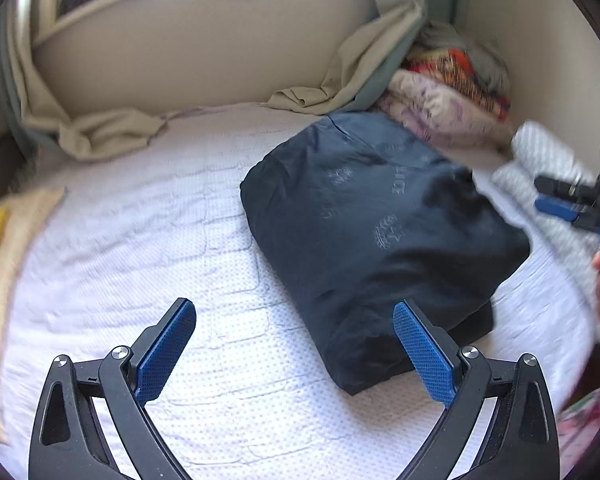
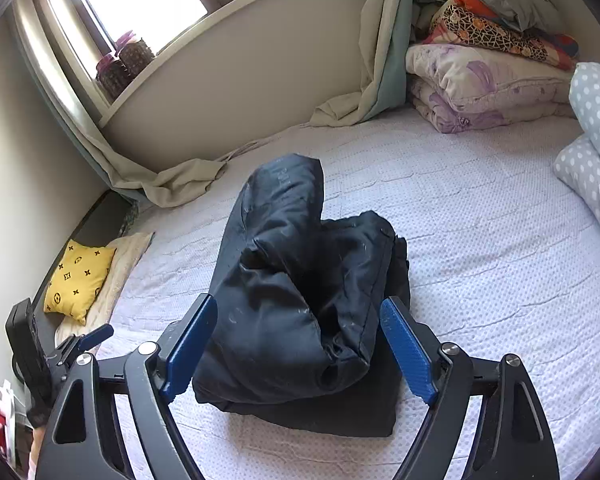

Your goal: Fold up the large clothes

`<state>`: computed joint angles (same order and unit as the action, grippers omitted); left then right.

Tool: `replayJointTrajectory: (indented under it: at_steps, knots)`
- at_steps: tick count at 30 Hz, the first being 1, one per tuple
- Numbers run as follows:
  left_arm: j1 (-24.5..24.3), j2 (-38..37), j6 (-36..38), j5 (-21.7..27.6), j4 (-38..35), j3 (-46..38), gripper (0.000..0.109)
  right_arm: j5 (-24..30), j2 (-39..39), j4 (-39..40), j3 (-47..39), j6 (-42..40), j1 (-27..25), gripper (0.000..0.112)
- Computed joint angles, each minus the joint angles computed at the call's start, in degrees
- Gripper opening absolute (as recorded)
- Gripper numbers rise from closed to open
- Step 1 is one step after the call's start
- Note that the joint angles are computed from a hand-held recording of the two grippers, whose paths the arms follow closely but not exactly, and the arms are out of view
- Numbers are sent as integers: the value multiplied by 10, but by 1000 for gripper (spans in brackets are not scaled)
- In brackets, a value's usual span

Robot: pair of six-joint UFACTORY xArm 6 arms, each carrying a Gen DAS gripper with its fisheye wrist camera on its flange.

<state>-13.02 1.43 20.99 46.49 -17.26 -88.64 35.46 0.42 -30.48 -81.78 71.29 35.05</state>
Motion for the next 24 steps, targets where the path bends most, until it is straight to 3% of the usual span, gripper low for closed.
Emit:
replayJointTrajectory:
  at_steps: [4, 7, 15, 19, 24]
  knots:
    - [66, 33, 41, 98, -166, -60, 103, 9, 5, 24, -18, -10, -5, 87]
    - [99, 73, 14, 161, -247, -103, 103, 10, 25, 74, -39, -34, -16, 88]
    - [83, 134, 3, 196, -247, -161, 103, 77, 145, 169, -186, -147, -23, 88]
    - [68, 172, 5, 216, -238, -200, 103, 154, 190, 139, -240, -156, -20, 88]
    - [63, 211, -6, 230, -234, -232, 103, 149, 184, 167, -192, -160, -39, 91]
